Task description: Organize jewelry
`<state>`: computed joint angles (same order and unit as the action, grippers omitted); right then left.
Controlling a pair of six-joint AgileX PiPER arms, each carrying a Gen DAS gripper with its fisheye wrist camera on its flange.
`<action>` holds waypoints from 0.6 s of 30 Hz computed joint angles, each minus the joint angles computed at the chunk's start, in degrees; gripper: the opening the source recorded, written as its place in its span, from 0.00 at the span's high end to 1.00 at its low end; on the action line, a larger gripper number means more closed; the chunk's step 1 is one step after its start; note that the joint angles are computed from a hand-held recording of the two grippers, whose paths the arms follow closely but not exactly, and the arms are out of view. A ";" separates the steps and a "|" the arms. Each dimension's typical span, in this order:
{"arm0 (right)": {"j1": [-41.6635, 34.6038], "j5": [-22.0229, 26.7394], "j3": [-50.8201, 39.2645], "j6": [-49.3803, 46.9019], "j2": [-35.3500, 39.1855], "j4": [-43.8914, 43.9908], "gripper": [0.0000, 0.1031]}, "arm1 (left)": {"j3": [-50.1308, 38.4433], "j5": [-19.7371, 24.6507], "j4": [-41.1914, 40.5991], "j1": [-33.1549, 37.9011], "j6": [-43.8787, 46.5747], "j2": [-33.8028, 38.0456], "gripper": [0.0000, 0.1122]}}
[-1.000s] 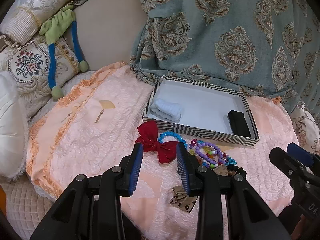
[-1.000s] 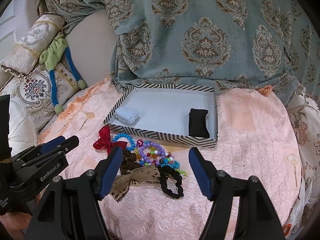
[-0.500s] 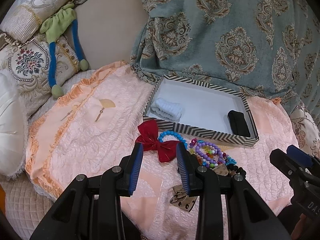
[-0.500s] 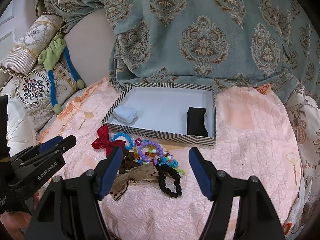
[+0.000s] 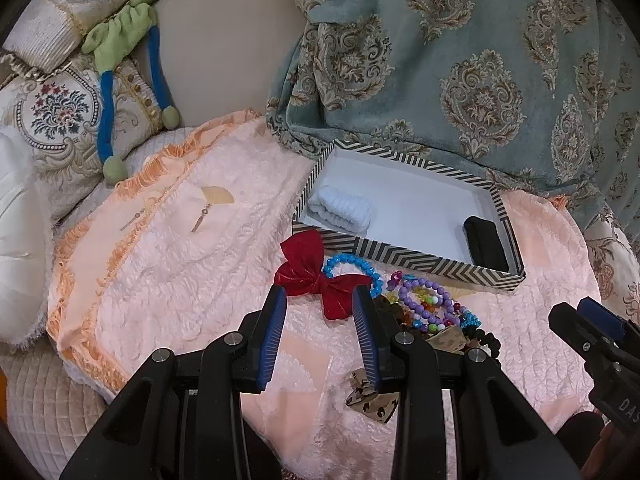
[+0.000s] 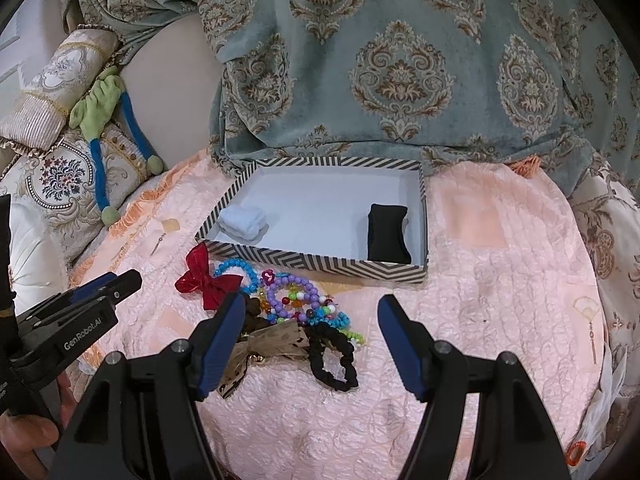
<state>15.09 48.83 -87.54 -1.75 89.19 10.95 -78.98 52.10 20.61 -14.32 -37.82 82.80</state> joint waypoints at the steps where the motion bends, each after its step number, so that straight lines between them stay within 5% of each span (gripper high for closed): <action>1: -0.08 0.03 0.02 -0.04 0.07 -0.03 0.30 | 0.00 -0.19 -1.61 0.93 1.21 -0.01 0.85; 18: -6.19 -1.38 4.91 -9.55 3.79 8.78 0.30 | -0.17 -0.75 -35.09 21.10 19.56 6.62 0.85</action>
<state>8.89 47.45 -82.63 -11.30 92.99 19.73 -79.15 51.35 -14.48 6.78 -18.26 89.43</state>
